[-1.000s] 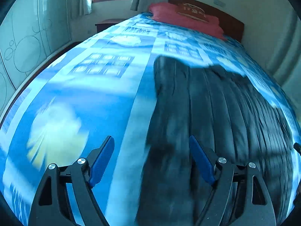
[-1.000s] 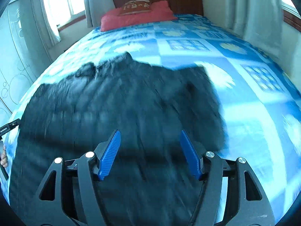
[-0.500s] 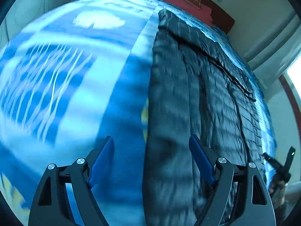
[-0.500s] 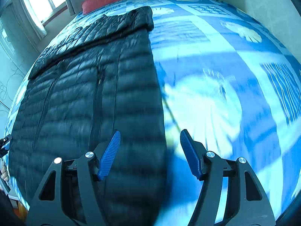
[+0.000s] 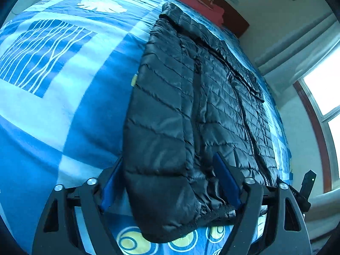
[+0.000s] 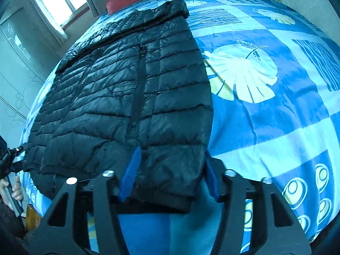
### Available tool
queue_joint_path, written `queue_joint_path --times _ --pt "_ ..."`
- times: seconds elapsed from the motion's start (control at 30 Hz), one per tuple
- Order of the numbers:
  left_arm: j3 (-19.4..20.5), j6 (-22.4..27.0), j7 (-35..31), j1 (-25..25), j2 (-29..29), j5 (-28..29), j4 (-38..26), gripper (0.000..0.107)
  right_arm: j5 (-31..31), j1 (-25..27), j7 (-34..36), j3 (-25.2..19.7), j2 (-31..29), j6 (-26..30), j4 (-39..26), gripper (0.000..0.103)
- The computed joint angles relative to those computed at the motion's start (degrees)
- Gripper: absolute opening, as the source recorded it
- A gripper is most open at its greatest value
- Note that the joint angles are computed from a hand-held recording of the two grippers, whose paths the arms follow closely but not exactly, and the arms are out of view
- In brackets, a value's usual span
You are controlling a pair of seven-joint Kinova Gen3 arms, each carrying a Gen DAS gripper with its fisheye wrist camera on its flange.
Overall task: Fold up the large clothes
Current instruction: 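Grasp the jacket hem with the left gripper while the right gripper grasps the hem too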
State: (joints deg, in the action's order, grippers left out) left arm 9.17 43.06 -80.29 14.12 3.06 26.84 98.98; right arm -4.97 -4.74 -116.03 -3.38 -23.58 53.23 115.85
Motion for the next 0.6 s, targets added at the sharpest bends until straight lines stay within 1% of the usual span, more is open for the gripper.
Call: queue_joint_path --times 0.07,0.1,0.13,0.17,0.2,0.23,0.3,0.37,0.43,0.5,0.6 --pt "0.9 -0.1 2.5 0.9 0.1 -3.4 -0.6 0.065 0.2 -0.3 -0.1 -0.8 -0.2 -0.4 0.0 0.033" --pt "0.9 0.0 4.1 1.9 0.1 -5.8 -1.1 0.061 0.1 -0.5 0.1 -0.6 -0.2 -1.0 0.2 0.030" --pt "-0.2 0.1 5.0 3.6 0.1 -7.3 -1.4 0.053 0.1 -0.5 -0.2 -0.8 -0.4 -1.5 0.4 0.025" --pt "-0.6 0.1 5.5 4.2 -0.1 -8.0 -1.3 0.050 -0.1 -0.6 -0.1 -0.5 -0.6 -2.0 0.6 0.020" --pt "-0.3 -0.2 5.7 3.8 -0.4 -7.7 -0.9 0.040 -0.4 -0.7 -0.2 -0.4 -1.0 -2.5 0.9 0.018" --pt "0.6 -0.5 5.4 2.3 -0.7 -6.4 -0.5 0.031 -0.5 -0.5 -0.4 -0.5 -1.3 -2.8 1.1 0.016" --pt "0.1 -1.1 4.2 1.4 -1.5 -3.7 0.7 0.023 -0.7 -0.5 -0.8 -0.5 -2.1 -3.1 1.3 0.014" --pt "-0.3 -2.1 2.7 0.9 -2.5 -1.3 1.8 0.018 -1.0 -0.5 -0.9 -0.3 -3.2 -3.5 1.5 0.013" --pt "-0.2 -2.5 2.6 1.0 -3.3 -1.2 1.9 0.015 -1.5 -0.7 -0.6 0.3 -4.4 -3.5 1.5 0.012" --pt "-0.1 -3.1 2.5 1.2 -4.3 -1.4 1.9 0.014 -2.3 -1.1 -0.1 1.3 -5.5 -3.5 1.1 0.011" --pt "-0.6 -3.1 0.7 1.4 -6.0 0.4 1.8 0.013 -3.5 -1.5 0.8 2.2 -7.2 -2.7 0.3 0.011"
